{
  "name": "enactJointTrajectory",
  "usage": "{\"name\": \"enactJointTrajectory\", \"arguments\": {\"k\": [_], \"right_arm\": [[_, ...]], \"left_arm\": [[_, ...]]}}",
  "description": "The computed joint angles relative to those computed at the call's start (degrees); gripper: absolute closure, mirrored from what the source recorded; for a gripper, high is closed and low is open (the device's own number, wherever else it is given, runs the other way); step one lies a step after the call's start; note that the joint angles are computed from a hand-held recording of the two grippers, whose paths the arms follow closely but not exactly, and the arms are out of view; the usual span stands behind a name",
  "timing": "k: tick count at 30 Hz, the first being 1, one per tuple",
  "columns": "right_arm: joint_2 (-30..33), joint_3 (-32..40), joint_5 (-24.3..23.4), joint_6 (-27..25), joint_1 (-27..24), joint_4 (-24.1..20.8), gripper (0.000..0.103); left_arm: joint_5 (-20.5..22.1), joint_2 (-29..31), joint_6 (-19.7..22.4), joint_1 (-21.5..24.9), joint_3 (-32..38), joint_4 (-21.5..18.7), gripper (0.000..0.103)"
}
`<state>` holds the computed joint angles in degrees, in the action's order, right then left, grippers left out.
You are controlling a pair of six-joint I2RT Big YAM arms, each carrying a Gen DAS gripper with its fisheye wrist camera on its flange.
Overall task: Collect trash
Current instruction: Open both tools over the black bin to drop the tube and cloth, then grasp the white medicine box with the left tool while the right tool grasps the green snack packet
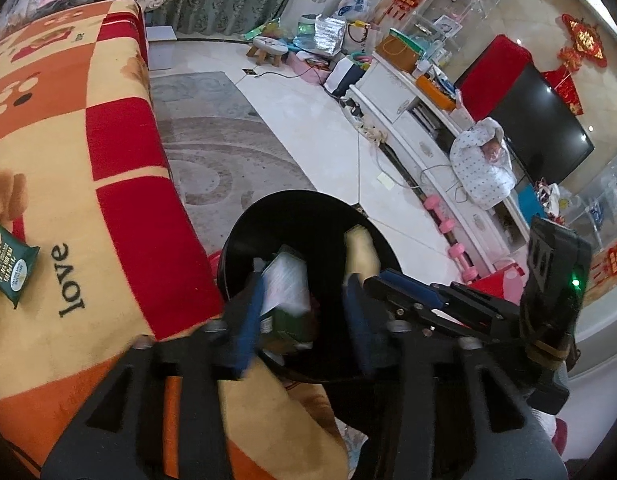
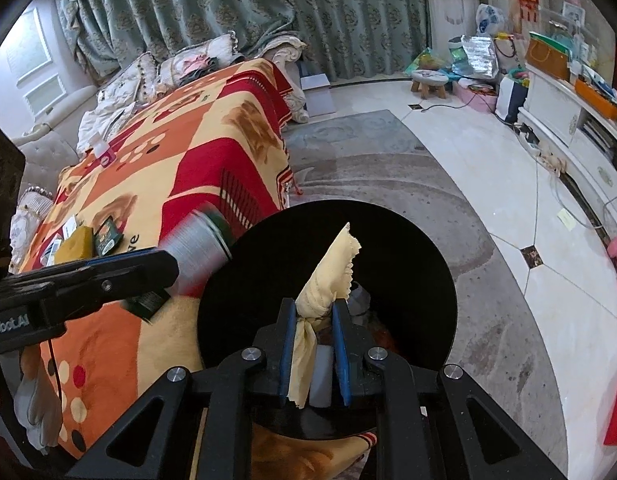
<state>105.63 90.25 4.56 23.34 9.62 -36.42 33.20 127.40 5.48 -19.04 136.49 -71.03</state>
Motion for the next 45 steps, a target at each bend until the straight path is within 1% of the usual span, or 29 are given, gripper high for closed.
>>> {"name": "enactJointTrajectory", "arguments": {"k": [1, 3, 4, 9, 13, 19, 24, 29, 35, 39, 45], "right_arm": [[0.1, 0.1, 0.0, 0.2, -0.1, -0.2, 0.085], [0.2, 0.4, 0.3, 0.5, 0.0, -0.6, 0.073], [0.2, 0.5, 0.2, 0.5, 0.0, -0.6, 0.072], [0.7, 1.5, 0.4, 0.1, 0.7, -1.5, 0.071], [1.4, 3.1, 0.6, -0.3, 1.7, -1.9, 0.071], [3.2, 6.6, 0.4, -1.5, 3.5, -3.1, 0.066], [5.5, 10.4, -0.5, -2.2, 5.2, -4.1, 0.065], [9.2, 16.2, -2.4, -3.4, 7.5, -5.7, 0.065], [14.8, 24.7, -4.9, -5.0, 10.2, -9.0, 0.064], [19.0, 31.5, -6.1, -6.2, 11.8, -12.3, 0.064], [24.2, 40.0, -7.6, -7.0, 12.9, -16.9, 0.061]], "left_arm": [[0.4, -0.3, -0.3, 0.2, -0.5, 0.4, 0.051], [-0.1, -0.6, -0.4, 0.4, -0.8, 0.5, 0.051], [-0.5, -0.9, -0.3, 0.6, -1.2, 0.7, 0.051], [-2.6, -2.2, -0.1, 1.6, -3.3, 2.2, 0.051], [-4.5, -5.0, -0.1, 2.9, -7.8, 5.2, 0.051], [-7.1, -9.0, -0.4, 5.4, -14.3, 9.9, 0.051], [-9.4, -11.2, -1.0, 7.7, -17.8, 12.1, 0.051], [-11.8, -13.0, -1.7, 10.6, -20.6, 13.6, 0.051], [-14.6, -14.6, -2.2, 14.8, -23.1, 15.0, 0.051], [-15.6, -14.7, -3.3, 17.7, -23.5, 15.4, 0.051], [-16.2, -12.6, -5.7, 21.3, -21.2, 14.2, 0.051]]}}
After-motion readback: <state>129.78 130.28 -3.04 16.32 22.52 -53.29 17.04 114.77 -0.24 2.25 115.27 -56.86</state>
